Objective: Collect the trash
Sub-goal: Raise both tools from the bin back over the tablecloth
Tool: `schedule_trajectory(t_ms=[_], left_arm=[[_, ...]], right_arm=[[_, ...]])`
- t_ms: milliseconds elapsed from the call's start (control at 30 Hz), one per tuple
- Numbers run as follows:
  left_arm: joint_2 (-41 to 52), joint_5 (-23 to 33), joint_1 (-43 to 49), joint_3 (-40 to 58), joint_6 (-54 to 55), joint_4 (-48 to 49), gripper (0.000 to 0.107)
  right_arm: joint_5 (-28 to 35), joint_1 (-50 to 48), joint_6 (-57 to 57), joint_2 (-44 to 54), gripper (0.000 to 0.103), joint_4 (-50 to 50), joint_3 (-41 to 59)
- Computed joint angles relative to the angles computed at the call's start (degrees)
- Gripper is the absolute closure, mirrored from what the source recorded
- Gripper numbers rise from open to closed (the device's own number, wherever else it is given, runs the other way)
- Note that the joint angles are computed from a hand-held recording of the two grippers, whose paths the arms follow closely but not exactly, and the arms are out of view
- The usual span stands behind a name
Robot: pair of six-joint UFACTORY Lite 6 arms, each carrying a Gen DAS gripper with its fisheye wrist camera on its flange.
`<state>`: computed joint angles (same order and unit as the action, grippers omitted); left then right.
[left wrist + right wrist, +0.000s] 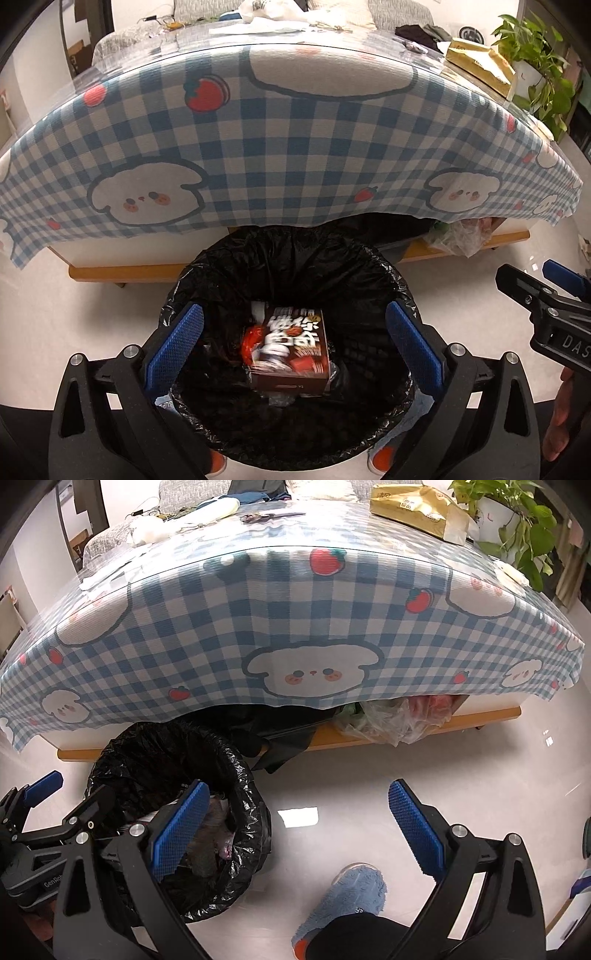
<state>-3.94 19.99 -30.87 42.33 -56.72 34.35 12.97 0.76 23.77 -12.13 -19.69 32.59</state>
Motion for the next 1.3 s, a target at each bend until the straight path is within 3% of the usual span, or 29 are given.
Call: schedule_trajectory(t_ms=[300, 867, 1300], left_arm=[[-3.8, 2.0, 0.2, -0.1, 4.4, -4.2, 0.01], [-13.9, 10.3, 0.9, 3.0, 15.5, -13.2, 0.01], [-15.4, 15.4, 4.2, 9.2, 21.8, -17.3, 0.01]], right_arm=[[1.5, 1.0, 0.6, -2.4, 0.009, -0.1, -0.1], [10.8, 3.8, -0.8, -13.0, 0.009, 2.1, 2.6], [18.4, 9.9, 6.7, -14.0, 0.009, -3.4, 12.1]])
